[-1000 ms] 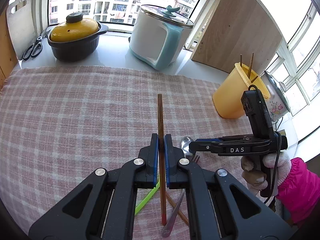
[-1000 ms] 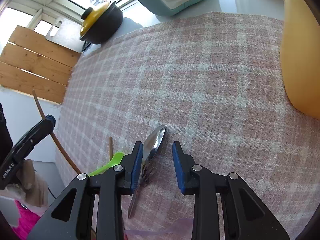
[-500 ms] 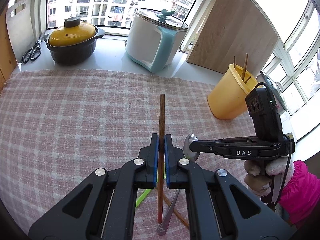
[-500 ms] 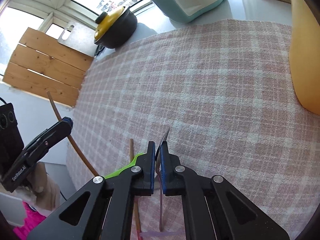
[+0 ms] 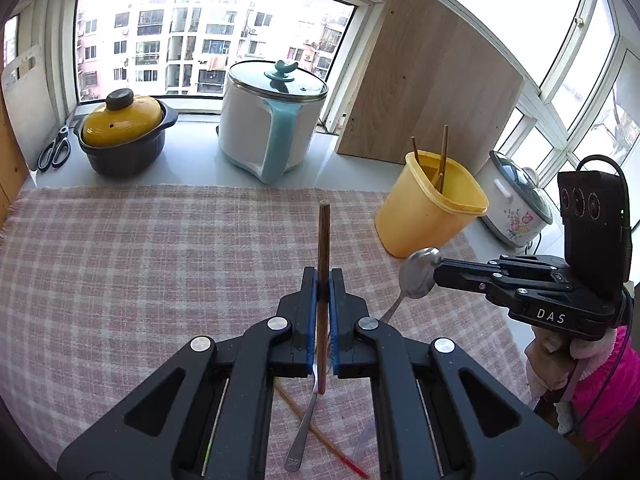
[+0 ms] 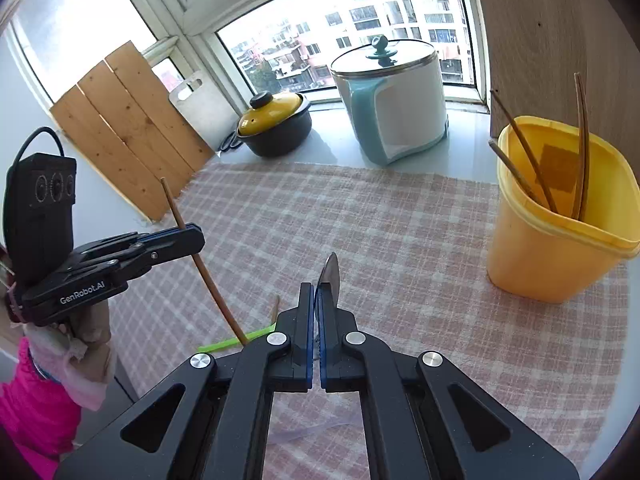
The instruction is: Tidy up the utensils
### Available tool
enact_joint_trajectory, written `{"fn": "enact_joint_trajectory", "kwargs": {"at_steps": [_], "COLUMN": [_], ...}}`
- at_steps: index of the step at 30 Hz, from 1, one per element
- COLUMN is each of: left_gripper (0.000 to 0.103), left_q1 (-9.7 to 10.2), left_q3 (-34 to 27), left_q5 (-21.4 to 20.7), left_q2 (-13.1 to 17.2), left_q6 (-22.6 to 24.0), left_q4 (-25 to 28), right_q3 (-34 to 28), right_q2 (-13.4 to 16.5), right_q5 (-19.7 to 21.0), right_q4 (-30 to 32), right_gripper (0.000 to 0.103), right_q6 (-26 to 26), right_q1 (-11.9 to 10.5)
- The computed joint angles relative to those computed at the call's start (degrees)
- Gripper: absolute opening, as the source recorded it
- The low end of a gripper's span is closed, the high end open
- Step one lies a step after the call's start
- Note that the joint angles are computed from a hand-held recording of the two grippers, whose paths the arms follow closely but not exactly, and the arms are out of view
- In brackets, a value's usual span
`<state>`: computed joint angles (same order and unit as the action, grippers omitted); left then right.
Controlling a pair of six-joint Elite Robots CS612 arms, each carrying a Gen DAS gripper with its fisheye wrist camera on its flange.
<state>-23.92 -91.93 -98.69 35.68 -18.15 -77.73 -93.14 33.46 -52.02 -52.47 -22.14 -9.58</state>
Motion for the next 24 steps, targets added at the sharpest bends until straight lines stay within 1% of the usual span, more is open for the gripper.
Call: {"fn": "enact_joint_trajectory", "kwargs": {"at_steps": [3,5,8,11,15,19,21,23,24], "left_gripper": [0.003,0.003,0.003,0.003,0.003,0.003,0.003,0.003,0.003], "left_q1": [-0.54,-0.94,-1.41,-1.49,-1.06,-0.34,0.05,0.58,0.84], "left_q3": [0.6,1.0,1.7,2.1,1.8,0.5,-0.4,-1.3,-1.8], "left_q5": [-0.1,-0.1,0.3,0.3,0.8,2.3,3.2,3.7,3.9], "left_q2": [-0.6,-1.0,-1.3,-1.4,-1.2,-0.6,-0.2,0.3,0.6], "left_q6": [0.6,1.3,1.6,1.8,1.4,0.7,0.3,-0.7,-1.3], "left_q4": [-1.2,-2.1,-3.0,-3.2,-2.8,-1.5,-0.5,0.5,0.9], "right_q3": [-0.6,-0.9,-1.2,-1.2,-0.5,1.2,2.9,4.6,5.3], "right_q2": [-0.2,-0.3,-0.1,0.2,0.2,0.2,-0.3,-0.8,-0.8], "right_q5": [-0.3,0.2,-0.8,-1.4,-1.8,-2.4,-2.8,-4.1,-4.7], "right_q4": [-2.5,-3.3,-4.3,-3.7,-1.0,0.4,1.7,2.8,2.7], "right_gripper": [0.0,0.0,0.0,0.0,0.0,0.0,0.0,0.008,0.02], "right_q6": [0.4,0.4,0.1,0.0,-1.8,-5.2,-7.4,-10.2,-11.4], "right_q1": [-0.3,-0.7,-1.0,-1.2,-1.4,-0.8,-0.1,0.9,1.4]}}
